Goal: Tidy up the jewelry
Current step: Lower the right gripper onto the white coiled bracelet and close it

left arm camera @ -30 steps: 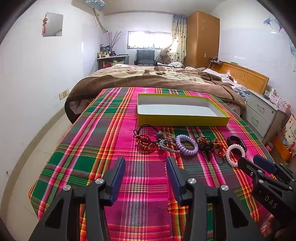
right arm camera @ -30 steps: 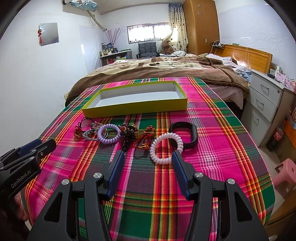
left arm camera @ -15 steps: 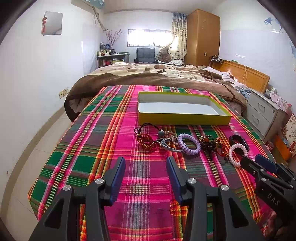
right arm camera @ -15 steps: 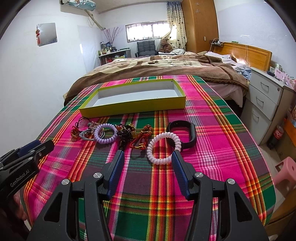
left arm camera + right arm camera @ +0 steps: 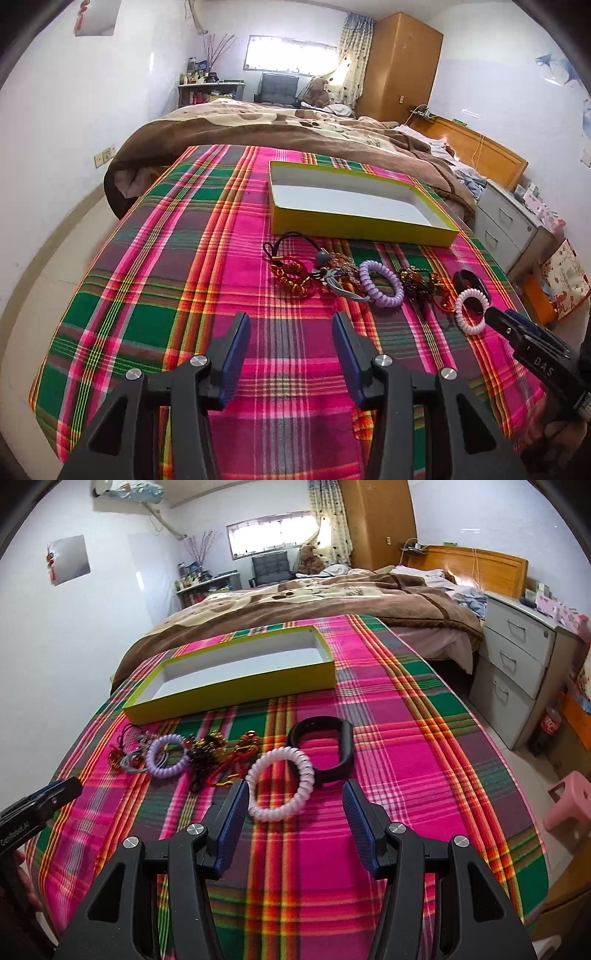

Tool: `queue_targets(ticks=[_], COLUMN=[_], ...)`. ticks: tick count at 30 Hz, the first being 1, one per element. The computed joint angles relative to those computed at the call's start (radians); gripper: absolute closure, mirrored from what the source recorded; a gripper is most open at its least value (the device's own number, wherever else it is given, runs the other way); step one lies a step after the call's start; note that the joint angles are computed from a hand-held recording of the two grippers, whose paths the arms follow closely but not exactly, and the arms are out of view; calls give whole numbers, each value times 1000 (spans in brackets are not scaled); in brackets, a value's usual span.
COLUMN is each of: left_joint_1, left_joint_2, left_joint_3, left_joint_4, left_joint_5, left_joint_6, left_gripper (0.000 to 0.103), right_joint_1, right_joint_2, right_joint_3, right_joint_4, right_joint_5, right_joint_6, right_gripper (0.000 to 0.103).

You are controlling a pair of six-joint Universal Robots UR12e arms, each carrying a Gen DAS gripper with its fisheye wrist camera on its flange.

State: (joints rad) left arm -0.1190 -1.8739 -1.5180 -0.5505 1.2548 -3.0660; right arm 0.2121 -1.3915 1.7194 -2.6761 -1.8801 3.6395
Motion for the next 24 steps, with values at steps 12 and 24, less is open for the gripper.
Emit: queue_targets(ticks=[12,24], left_joint_1=[18,-3], left_joint_2=[-32,-96], left_joint_3=[50,142], left_joint_4=[-65,-145], left_joint_5=[-38,-57], left_joint_6=[-37,-17], left_gripper=[57,57], right_joint_1=[-15,-29], right_joint_2=[25,18], right_joint_3=[-33,-24], right_joint_4=[88,56], right_joint_5=[31,58], right_joint_6=[2,29], right_gripper=[84,93])
